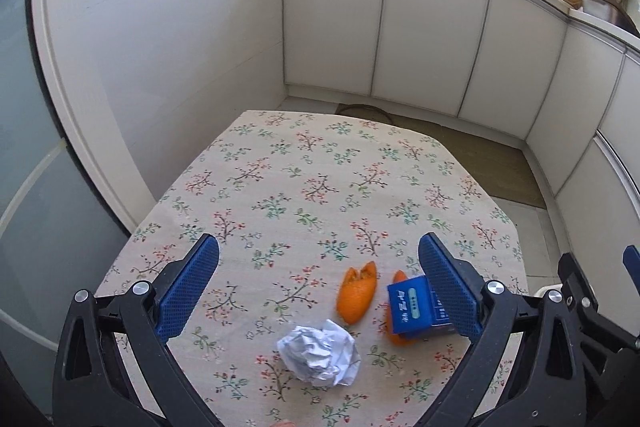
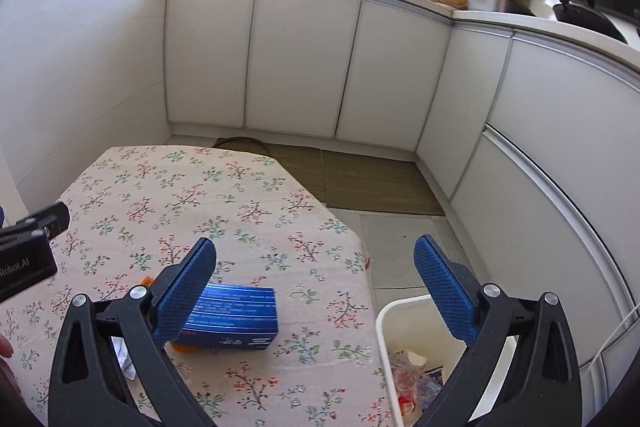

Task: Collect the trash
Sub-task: 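Move both tools back over the table toward the crumpled paper and blue box, then grasp the crumpled white paper with the right tool and lift it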

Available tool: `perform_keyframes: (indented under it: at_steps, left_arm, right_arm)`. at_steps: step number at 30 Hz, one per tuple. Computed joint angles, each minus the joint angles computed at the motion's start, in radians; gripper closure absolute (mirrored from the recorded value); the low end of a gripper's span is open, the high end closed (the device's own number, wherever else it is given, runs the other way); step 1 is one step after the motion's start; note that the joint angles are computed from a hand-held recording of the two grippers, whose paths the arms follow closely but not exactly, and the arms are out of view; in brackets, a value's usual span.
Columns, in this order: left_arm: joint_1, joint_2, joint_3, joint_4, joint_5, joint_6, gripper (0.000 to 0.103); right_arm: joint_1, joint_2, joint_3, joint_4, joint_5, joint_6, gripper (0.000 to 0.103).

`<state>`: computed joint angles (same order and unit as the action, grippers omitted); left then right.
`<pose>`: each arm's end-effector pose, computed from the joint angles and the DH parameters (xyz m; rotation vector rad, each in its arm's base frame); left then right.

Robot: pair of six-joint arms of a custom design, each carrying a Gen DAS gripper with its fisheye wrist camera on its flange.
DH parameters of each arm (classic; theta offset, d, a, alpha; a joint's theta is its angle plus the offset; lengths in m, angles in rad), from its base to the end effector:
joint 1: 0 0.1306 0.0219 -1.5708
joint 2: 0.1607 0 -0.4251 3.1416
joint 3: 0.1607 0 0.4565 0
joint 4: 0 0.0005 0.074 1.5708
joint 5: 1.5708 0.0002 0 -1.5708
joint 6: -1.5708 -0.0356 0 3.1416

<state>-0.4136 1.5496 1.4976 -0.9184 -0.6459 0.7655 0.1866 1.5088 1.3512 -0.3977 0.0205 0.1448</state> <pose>0.5529 -0.2198 0.4432 -0.6344 2.2131 0.2429 0.5973 0.1115 0.4240 -0.3387 2.0988 0.0029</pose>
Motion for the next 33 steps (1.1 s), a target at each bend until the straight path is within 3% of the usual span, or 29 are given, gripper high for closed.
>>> perform_keyframes:
  at_steps: [7, 13, 18, 22, 24, 27, 29, 30, 31, 33]
  left_arm:
    - [0.059, -0.078, -0.059, -0.015, -0.002, 0.05, 0.007]
    - [0.111, -0.14, -0.099, -0.015, 0.026, 0.088, 0.007]
    - [0.145, -0.177, -0.128, -0.005, 0.056, 0.113, 0.007]
    - [0.157, -0.185, -0.136, -0.001, 0.074, 0.1, 0.007]
    - [0.154, -0.185, -0.137, 0.003, 0.065, 0.083, 0.007]
    - [0.158, -0.187, -0.14, 0.006, 0.065, 0.067, 0.007]
    - [0.167, -0.188, -0.145, 0.006, 0.084, 0.079, 0.007]
    - [0.174, -0.187, -0.145, 0.004, 0.102, 0.09, 0.007]
    - [0.18, -0.185, -0.144, 0.004, 0.119, 0.1, 0.007]
    - [0.188, -0.178, -0.142, 0.011, 0.15, 0.113, 0.007]
  right_arm:
    - [0.075, 0.014, -0.005, -0.068, -0.077, 0.089, 0.007]
    - [0.15, 0.044, -0.007, -0.173, -0.124, 0.26, 0.007]
    - [0.202, 0.041, -0.045, -0.2, -0.153, 0.415, 0.007]
    - [0.231, 0.066, -0.035, -0.248, -0.163, 0.436, 0.008]
    - [0.238, 0.092, -0.013, -0.29, -0.17, 0.43, 0.013]
    - [0.249, 0.131, 0.021, -0.363, -0.177, 0.43, 0.037]
    - [0.255, 0.15, 0.035, -0.4, -0.175, 0.438, 0.067]
    - [0.256, 0.156, 0.038, -0.406, -0.177, 0.433, 0.068]
    - [0.254, 0.156, 0.04, -0.405, -0.182, 0.43, 0.079]
    - [0.245, 0.162, 0.059, -0.438, -0.217, 0.418, 0.079]
